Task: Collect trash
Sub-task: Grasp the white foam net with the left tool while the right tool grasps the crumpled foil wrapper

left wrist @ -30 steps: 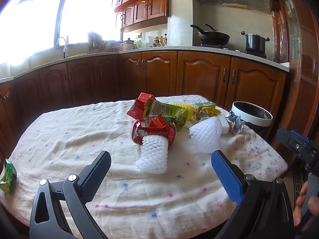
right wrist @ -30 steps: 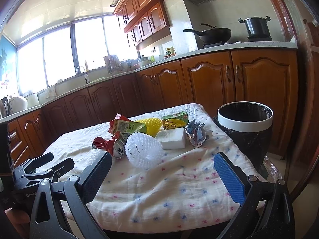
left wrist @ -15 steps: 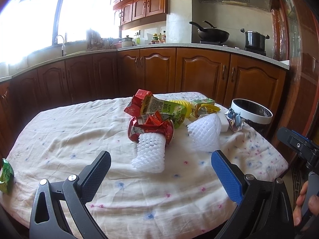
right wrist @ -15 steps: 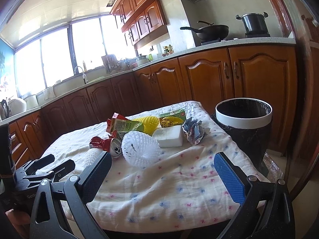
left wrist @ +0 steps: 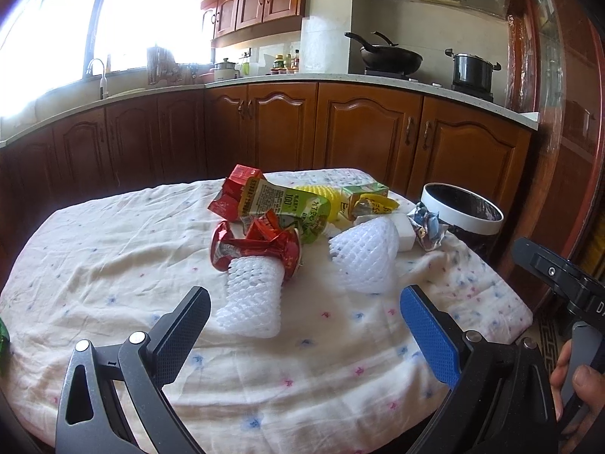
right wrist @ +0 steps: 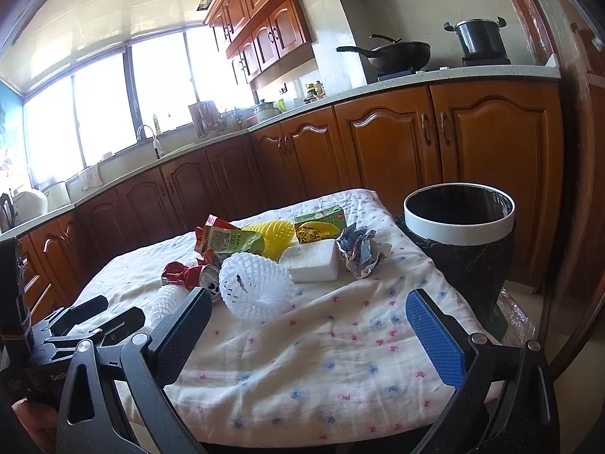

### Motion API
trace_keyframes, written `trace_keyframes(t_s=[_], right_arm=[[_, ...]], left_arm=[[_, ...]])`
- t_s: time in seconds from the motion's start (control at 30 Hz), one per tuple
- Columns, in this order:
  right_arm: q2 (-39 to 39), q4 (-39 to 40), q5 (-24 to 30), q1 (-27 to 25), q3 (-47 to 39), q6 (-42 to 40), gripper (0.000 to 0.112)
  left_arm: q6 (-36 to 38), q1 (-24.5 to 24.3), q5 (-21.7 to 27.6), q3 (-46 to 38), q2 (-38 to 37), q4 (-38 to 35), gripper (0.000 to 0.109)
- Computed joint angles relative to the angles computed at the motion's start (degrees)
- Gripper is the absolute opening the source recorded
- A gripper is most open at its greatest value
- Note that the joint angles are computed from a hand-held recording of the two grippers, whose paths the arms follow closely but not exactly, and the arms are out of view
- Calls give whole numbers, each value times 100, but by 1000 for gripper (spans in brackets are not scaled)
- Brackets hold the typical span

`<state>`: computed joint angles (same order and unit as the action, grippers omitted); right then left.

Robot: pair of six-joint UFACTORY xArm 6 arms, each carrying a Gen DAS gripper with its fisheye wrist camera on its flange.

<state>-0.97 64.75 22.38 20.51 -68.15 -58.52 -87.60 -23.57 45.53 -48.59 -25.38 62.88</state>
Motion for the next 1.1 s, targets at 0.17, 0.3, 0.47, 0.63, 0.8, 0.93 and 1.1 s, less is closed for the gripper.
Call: trace_keyframes(t_s=[0.17,0.3,0.47,0.63,0.8,0.93,1.1], right_arm=[[464,-506,339,-219,-534,617,103],[993,-1058,678,-360,-1141,1234,102],[1745,-1586,1205,-452,-2087,1834,87],[2567,-2115,1711,-520,-3123,2503,67],[3347,-2644,2178,-579,-4099,3190,65],[3821,-2760,2587,-632,-4705,3460,43],[3883,-2644,2711,-683,-4737,3400,14]], left_arm=[[532,432,-698,-379,428,-477,101],[1144,736,-1004,-767,890,-1028,97],[1723,880,-918,-1353,1465,-1443,91],[2160,1026,-1009,-1780,1942,-1921,79],[2672,1157,-1175,-2042,2322,-2398,72],[3189,1295,-1367,-2145,2549,-2904,45],[3377,1325,-1569,-2083,2558,-3014,21]])
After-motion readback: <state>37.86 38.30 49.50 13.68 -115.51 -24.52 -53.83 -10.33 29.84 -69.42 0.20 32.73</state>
